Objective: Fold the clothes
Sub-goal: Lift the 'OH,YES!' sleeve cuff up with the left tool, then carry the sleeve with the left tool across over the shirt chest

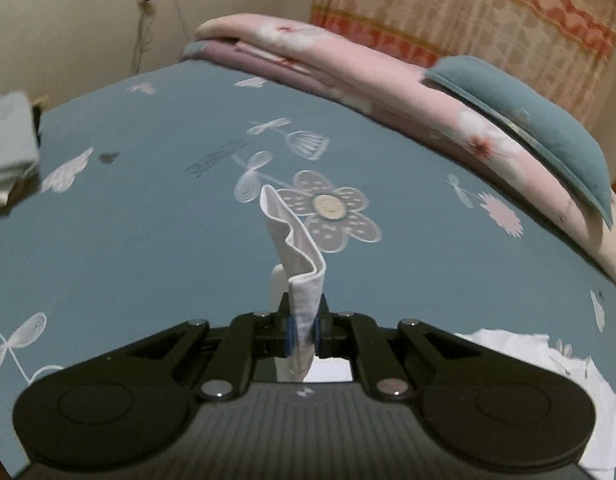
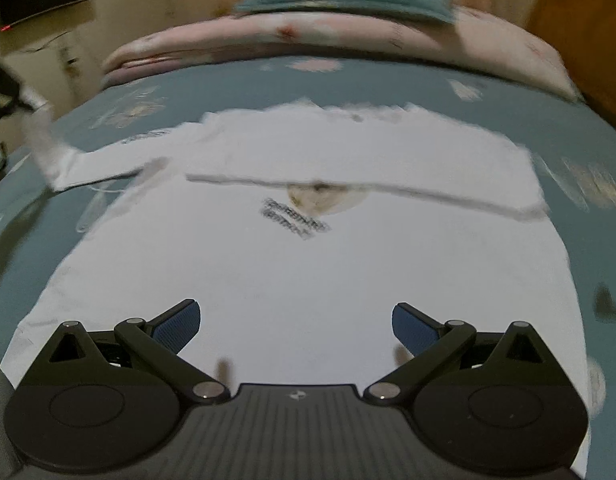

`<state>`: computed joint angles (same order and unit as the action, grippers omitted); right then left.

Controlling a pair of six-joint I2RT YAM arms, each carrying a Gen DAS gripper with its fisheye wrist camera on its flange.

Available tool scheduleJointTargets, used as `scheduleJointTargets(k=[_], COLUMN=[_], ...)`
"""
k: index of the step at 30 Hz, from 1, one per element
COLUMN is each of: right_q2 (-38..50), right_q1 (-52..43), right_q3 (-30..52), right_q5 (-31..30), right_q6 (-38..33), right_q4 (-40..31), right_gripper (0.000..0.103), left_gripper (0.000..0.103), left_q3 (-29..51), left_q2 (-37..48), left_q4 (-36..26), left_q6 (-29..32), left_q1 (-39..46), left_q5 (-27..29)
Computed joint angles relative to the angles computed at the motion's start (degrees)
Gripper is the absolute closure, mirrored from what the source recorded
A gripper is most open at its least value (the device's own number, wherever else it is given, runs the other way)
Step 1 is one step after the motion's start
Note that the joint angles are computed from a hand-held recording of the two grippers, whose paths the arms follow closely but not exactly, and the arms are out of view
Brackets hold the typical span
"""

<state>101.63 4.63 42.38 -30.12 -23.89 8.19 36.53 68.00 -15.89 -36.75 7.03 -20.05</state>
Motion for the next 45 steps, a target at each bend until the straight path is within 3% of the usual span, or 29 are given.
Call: scheduleJointTargets(k=[8, 11, 14, 18, 22, 27, 45], right_q2=[8.01, 11.02, 14.38, 13.91, 16.14, 17.17, 17.49], right_q1=[2.71, 1.30, -0.45, -2.13, -4.72, -5.29, -3.68], right_q3=[12.74, 13.38, 17.08, 16.31, 20.33, 21.79, 23.16], right_q5=[-4.04, -5.95, -6.68, -5.35, -7.87, -6.64, -0.36], right_q6=[-4.01, -1.49, -2.35, -1.91, 1.13, 3.08, -1.78], right_q4=[-3.25, 0.31, -4.96, -1.13, -4.34, -4.49, -7.62], right_gripper=[0.000, 0.000, 0.000, 0.000, 0.000, 0.000, 0.000], left_gripper=[0.096, 0.096, 0.096, 0.096, 0.096, 0.096, 0.096], left_q3=[16.43, 22.18, 27.69, 34.08, 41.02, 49.16, 78.15], left_q2=[10.61, 14.77, 19.29, 25.02, 31.43, 38.73, 60.01], left_q4=[-10.63, -12.66, -13.70, -13.65, -14.23, -15.49, -25.42], left_q6=[-7.55, -9.46, -10.04, -10.55, -10.55, -10.26, -7.68], left_q1=[-14.73, -18.04, -20.77, -23.90, -26.52, -28.89, -34.15], left_q5=[-10.53, -11.97, -12.99, -12.67, -11.76, -11.24, -9.27])
